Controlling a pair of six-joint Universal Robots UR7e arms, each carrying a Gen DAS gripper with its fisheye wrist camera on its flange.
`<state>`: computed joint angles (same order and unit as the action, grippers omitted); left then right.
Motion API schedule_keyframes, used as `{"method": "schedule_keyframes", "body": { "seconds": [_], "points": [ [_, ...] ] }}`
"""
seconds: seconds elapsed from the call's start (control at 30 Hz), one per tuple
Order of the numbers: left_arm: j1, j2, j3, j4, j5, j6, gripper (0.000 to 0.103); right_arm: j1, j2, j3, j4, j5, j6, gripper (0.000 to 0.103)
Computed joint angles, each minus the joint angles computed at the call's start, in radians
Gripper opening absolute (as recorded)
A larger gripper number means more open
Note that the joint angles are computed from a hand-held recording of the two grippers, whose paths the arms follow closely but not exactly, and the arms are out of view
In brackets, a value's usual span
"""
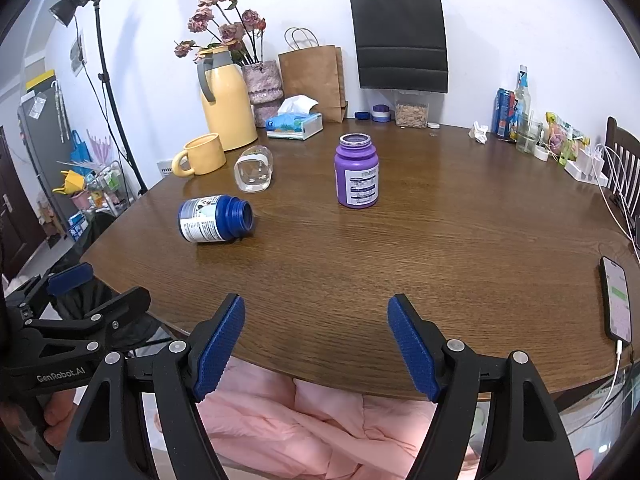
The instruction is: Flip cup upright
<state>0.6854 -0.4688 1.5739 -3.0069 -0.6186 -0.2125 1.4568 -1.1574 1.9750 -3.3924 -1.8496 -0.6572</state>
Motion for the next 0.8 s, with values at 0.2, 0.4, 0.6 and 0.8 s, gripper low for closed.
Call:
{"method": "schedule_keyframes", "body": {
  "seconds": [0.2, 0.4, 0.6, 0.8],
  "points": [
    [0.0, 0.0, 0.0, 0.002, 0.001, -0.002, 0.103, -0.003, 0.001, 0.003, -0.005, 0.001, 0.001, 0.078],
    [0.0, -0.004, 0.004, 0.007, -0.001, -0.011, 0.103, -0.004, 0.002, 0.003, -0.007, 0.001, -0.002, 0.078],
    [0.0, -0.004, 0.003, 0.011, -0.001, -0.014, 0.103, -0.004, 0.003, 0.002, -0.006, 0.0, -0.001, 0.078],
    [0.002, -0.002, 0.0, 0.012, -0.003, -0.009, 0.103, -0.006, 0.005, 0.006, -0.009, 0.001, 0.0, 0.078]
  ]
}}
